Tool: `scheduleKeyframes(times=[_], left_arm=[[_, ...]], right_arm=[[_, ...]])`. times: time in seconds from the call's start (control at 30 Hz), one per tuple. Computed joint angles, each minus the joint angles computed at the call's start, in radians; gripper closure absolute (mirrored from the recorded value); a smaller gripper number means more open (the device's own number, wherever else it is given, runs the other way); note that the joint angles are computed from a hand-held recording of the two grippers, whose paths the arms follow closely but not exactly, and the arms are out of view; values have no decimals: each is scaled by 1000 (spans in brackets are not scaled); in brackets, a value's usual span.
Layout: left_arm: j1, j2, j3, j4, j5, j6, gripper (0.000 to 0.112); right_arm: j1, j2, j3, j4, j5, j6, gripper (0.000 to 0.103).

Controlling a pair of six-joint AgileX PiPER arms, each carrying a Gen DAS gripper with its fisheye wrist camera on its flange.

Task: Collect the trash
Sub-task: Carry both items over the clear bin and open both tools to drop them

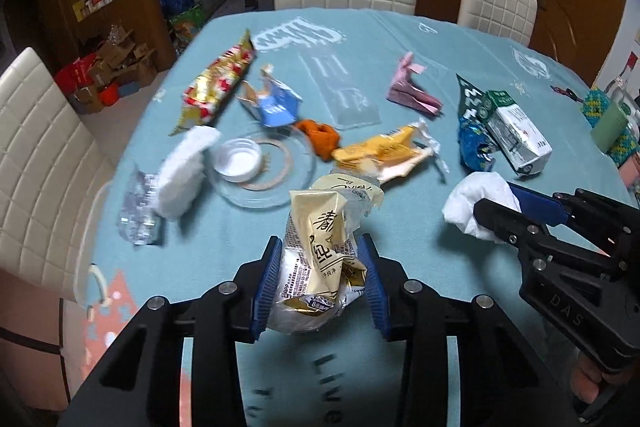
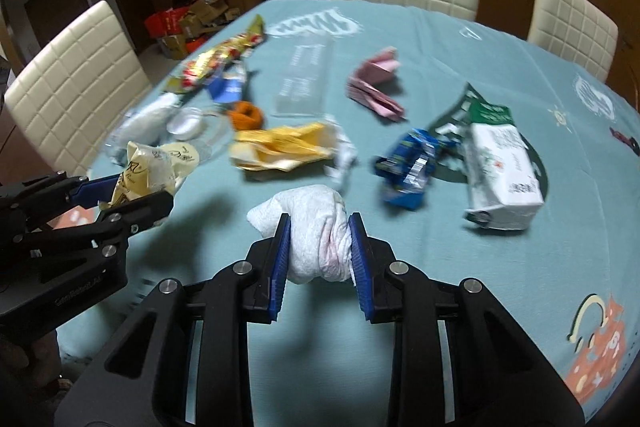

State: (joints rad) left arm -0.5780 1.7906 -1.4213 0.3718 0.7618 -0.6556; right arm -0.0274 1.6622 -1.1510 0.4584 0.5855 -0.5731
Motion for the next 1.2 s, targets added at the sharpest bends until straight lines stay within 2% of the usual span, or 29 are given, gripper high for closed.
scheduleKeyframes(times=[0.27, 0.43, 0.7, 0.83, 0.93, 0.97, 1.0, 1.2], left_arm=[[181, -153, 176, 45, -104, 28, 74], [365, -211, 247, -10, -143, 144, 74], [646, -197, 216, -133, -189, 364, 73], [725, -167, 175, -191, -190, 443, 71], [773, -143, 147, -239, -202, 480, 58], [776, -142, 145, -225, -199, 460, 41], [781, -128, 130, -196, -189, 417, 30], [813, -95, 128, -154, -203, 373, 28]], right_arm=[[244, -2, -62, -173, -37, 280, 72], [412, 50, -168, -297, -41, 458, 71], [597, 244, -493, -404, 10, 575, 70], [642, 370, -705, -424, 87, 601, 70], [664, 456, -850, -433, 140, 595, 70], [670, 482, -894, -437, 157, 593, 70], [673, 508, -940, -436, 179, 588, 70], [679, 670, -1209, -417, 327, 574, 68]])
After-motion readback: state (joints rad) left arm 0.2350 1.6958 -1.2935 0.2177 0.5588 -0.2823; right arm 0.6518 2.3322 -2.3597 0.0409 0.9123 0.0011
